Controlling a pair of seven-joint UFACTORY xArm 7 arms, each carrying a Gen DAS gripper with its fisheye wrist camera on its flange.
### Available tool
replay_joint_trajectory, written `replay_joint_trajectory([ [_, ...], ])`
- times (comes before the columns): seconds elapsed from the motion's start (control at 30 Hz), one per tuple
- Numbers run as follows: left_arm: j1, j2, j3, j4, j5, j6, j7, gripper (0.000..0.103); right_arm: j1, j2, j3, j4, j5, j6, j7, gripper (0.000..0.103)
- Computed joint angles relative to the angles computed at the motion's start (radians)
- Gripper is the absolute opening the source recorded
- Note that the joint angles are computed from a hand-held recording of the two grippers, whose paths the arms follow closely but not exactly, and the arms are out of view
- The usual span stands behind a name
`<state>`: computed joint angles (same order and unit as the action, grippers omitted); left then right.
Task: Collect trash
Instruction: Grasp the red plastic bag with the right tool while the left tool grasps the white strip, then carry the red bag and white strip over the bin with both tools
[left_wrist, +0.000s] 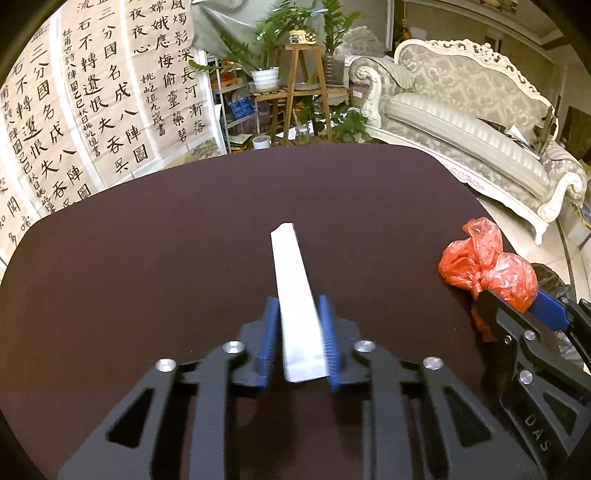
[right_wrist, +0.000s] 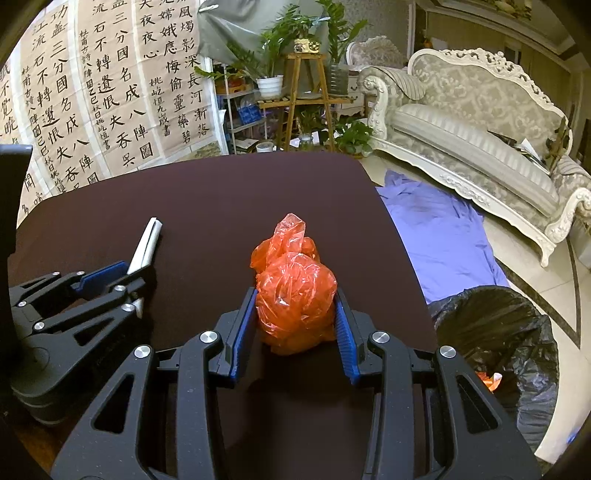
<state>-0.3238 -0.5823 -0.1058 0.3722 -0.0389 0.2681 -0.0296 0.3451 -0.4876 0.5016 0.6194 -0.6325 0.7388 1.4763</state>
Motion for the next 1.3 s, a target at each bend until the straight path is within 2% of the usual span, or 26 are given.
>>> replay_joint_trajectory([
  [0.3,-0.064,-0.083,0.06,-0.047,-0.057,0.031,0.066,0.019,0.019,-0.024,0.015,-0.016,0.015,0.021,0.015,0.038],
  [0.97,-0.112,-0.403,0.066,-0.193,-0.111,0.181,0.099,0.019,0.161,-0.162,0.123,-0.056,0.144,0.197,0.114,0.037],
  [1.13,-0.139,-0.47,0.058,-0.214,-0.122,0.202,0.09,0.019,0.189,-0.234,0.146,-0.066,0.174,0.274,0.133,0.037],
  [1.3,-0.187,-0.496,0.042,-0.208,-0.133,0.175,0.079,0.019,0.206,-0.323,0.164,-0.076,0.2,0.386,0.133,0.037],
])
